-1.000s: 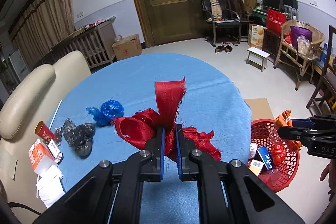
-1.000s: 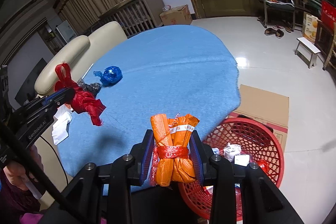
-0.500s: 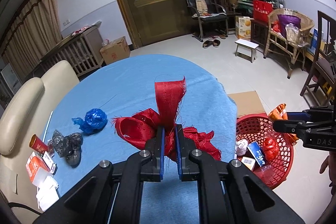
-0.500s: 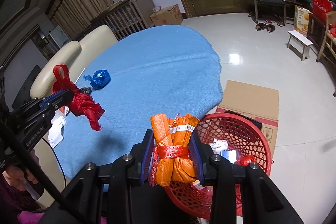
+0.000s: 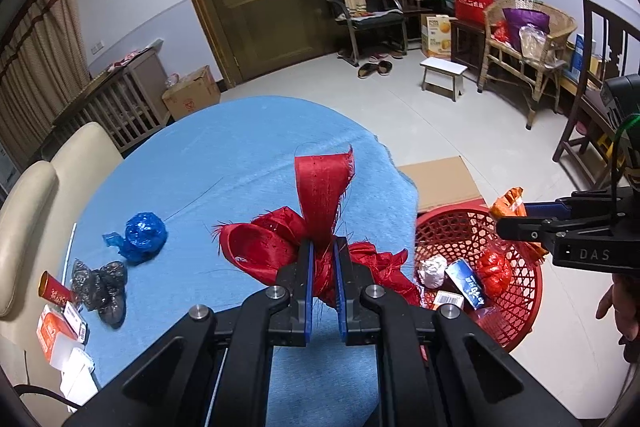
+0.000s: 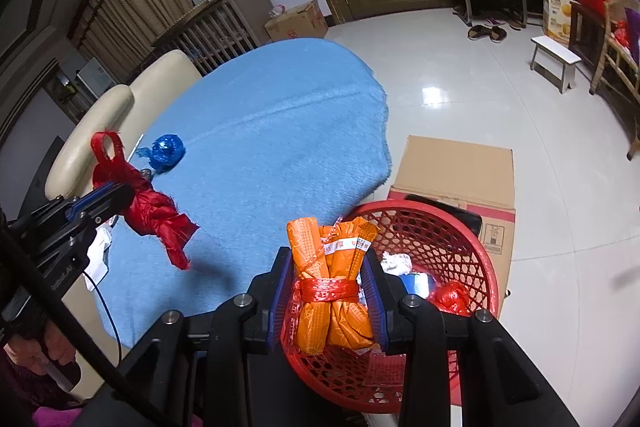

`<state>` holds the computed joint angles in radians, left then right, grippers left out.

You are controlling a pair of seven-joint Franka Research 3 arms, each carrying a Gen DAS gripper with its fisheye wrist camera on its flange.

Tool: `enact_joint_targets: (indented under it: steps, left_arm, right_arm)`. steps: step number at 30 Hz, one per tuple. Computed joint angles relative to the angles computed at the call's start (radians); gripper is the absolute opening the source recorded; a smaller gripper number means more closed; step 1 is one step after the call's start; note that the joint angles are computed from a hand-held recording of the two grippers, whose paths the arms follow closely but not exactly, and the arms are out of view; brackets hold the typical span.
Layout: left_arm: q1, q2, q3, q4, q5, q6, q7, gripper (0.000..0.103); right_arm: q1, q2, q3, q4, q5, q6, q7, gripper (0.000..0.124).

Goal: Collect trash
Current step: 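Carry both bags over the red basket and open both grippers to drop them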

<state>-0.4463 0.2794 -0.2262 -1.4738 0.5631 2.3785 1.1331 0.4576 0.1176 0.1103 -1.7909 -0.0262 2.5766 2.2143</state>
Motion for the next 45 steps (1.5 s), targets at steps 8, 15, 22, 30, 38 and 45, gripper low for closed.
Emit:
enact_joint_targets:
  steps: [8,15,22,30,38,45]
  left_arm:
    - [-0.009,0.037,-0.006,0.042,-0.026,-0.019,0.045,0.010]
    - [-0.017,0.068,-0.011,0.073,-0.064,-0.033,0.088,0.010]
    - [0.012,0.094,-0.042,0.086,-0.219,-0.034,0.177,0.010]
    - [0.014,0.121,-0.056,0.094,-0.309,-0.049,0.233,0.010]
    - [0.009,0.152,-0.065,0.124,-0.369,-0.079,0.289,0.015]
    - [0.012,0.132,-0.056,0.097,-0.375,-0.058,0.277,0.031]
  right_arm:
    - [-0.011,-0.008,-0.003,-0.025,0.020,0.006,-0.003,0.037]
    - [-0.022,-0.012,-0.004,-0.040,0.040,-0.004,-0.010,0.037]
    - [-0.033,-0.010,-0.006,-0.055,0.070,-0.016,-0.011,0.037]
    - [-0.042,-0.012,-0.007,-0.073,0.095,-0.027,-0.008,0.038]
    - [-0.052,-0.009,-0.004,-0.071,0.154,-0.050,-0.027,0.039]
    - [-0.049,-0.005,-0.003,-0.062,0.162,-0.056,-0.032,0.039]
